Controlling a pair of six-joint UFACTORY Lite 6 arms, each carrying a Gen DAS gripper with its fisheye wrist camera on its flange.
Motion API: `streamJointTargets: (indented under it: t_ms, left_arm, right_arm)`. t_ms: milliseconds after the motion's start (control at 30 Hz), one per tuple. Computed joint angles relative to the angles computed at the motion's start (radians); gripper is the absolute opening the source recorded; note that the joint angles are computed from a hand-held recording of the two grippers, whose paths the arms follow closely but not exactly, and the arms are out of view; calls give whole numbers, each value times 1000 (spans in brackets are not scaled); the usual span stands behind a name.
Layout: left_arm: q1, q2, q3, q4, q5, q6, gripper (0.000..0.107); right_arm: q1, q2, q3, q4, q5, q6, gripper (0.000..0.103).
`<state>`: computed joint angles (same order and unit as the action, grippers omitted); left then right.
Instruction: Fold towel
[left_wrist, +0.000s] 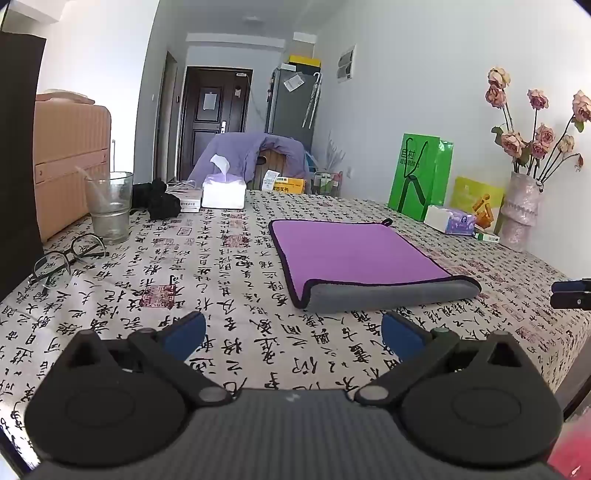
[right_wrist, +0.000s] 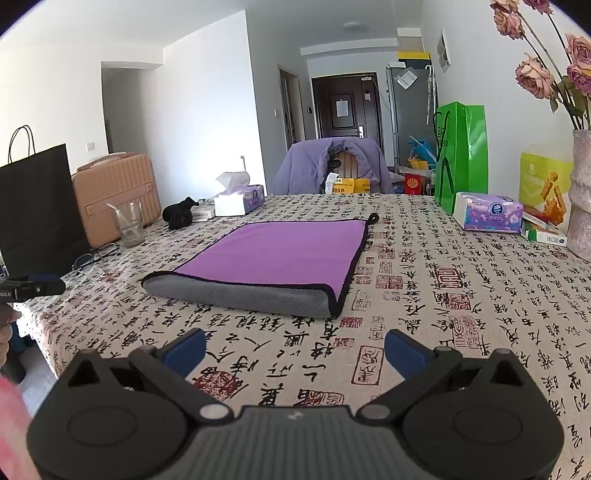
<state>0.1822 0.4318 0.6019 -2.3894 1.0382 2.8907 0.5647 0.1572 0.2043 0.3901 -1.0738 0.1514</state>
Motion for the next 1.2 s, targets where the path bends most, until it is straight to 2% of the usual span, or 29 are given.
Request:
streamJointTargets:
  t_ms: [267, 1033, 1200]
  left_arm:
    - [-13, -29, -18, -16, -17, -6, 103]
    - [-4, -20, -18, -2, 13, -7, 103]
    - [-13, -41, -12, 0, -51, -10, 103]
  right_arm:
    - [9, -18, -5, 9, 10, -6, 103]
    - [19, -22, -5, 24, 12, -10, 103]
    - [17, -22, -5, 23, 12, -11, 103]
